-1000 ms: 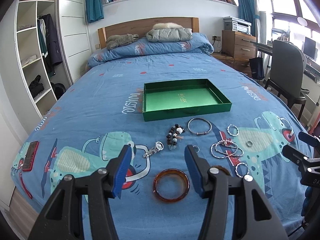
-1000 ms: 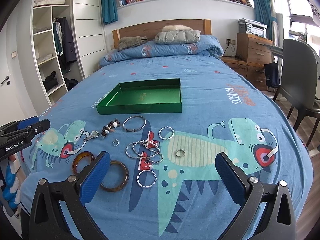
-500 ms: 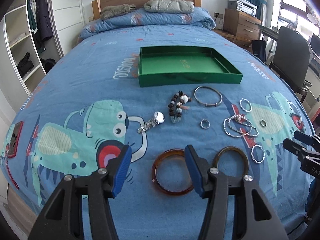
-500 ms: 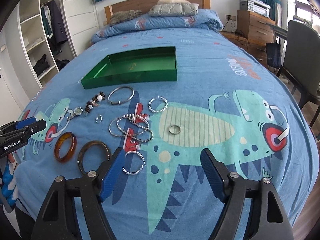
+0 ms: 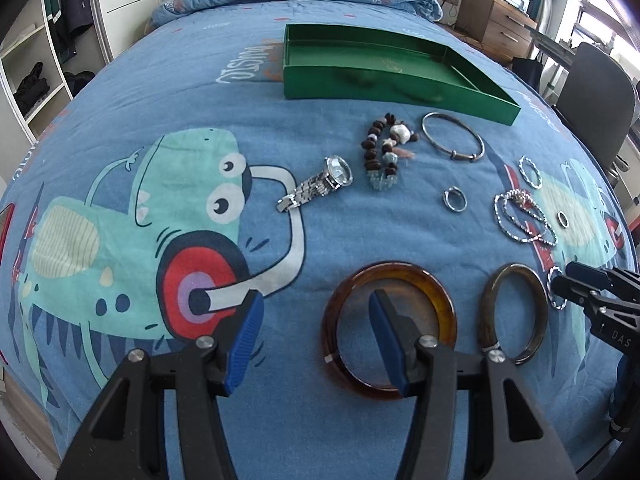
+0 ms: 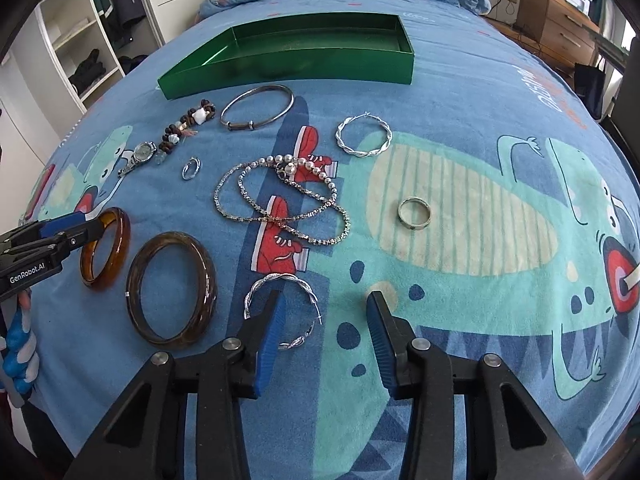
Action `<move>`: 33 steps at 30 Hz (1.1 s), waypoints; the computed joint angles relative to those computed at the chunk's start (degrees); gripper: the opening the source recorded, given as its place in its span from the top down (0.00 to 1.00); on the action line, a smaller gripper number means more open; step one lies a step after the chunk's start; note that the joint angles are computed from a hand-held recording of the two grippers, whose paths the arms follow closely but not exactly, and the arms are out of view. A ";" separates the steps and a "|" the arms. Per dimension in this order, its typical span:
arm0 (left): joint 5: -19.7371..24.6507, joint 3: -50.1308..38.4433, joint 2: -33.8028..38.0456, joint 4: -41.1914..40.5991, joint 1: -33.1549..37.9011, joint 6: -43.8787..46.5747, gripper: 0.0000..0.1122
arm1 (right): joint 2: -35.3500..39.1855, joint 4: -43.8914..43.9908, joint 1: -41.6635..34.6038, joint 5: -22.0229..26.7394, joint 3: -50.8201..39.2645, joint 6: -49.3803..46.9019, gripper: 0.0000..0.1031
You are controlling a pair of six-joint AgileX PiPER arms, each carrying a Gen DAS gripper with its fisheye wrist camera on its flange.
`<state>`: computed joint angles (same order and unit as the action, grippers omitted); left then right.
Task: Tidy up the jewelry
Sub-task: 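Grasp the amber bangle with the left tool while the right tool grasps a twisted silver hoop, then carry both pieces into the green tray and open both tools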
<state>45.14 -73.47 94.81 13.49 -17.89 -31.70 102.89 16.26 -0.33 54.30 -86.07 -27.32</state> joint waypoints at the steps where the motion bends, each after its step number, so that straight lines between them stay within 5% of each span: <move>1: -0.26 0.18 0.34 -0.57 0.28 0.53 0.53 | 0.07 -0.19 0.24 -0.06 -0.12 -0.09 0.63; 8: -1.39 0.70 1.75 2.09 -0.47 -1.05 0.54 | -0.95 -4.77 3.75 -3.51 2.30 -0.76 0.79; 11: -1.37 0.11 2.16 3.40 -1.52 -1.66 0.65 | -1.73 -8.03 5.43 -5.90 4.14 -0.37 0.90; 13: -1.30 -0.13 2.28 4.97 -2.38 -2.56 0.81 | -2.07 -8.77 5.62 -6.79 4.85 -0.15 0.95; 16: -0.71 -0.21 2.42 8.39 -3.86 -5.26 0.90 | -2.54 -7.70 5.24 -7.56 5.39 -0.88 0.96; 24: 3.18 -3.37 -3.32 12.71 -7.10 -8.95 0.92 | -9.11 1.36 2.49 -8.69 6.86 -6.09 0.96; 33: 10.77 -26.08 0.29 9.98 -4.60 -2.01 0.92 | -7.90 8.67 1.31 -3.09 -15.03 -5.39 0.96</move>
<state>55.90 -99.55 95.09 23.47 -22.49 -33.71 94.99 24.93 0.98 51.21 -101.10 -32.72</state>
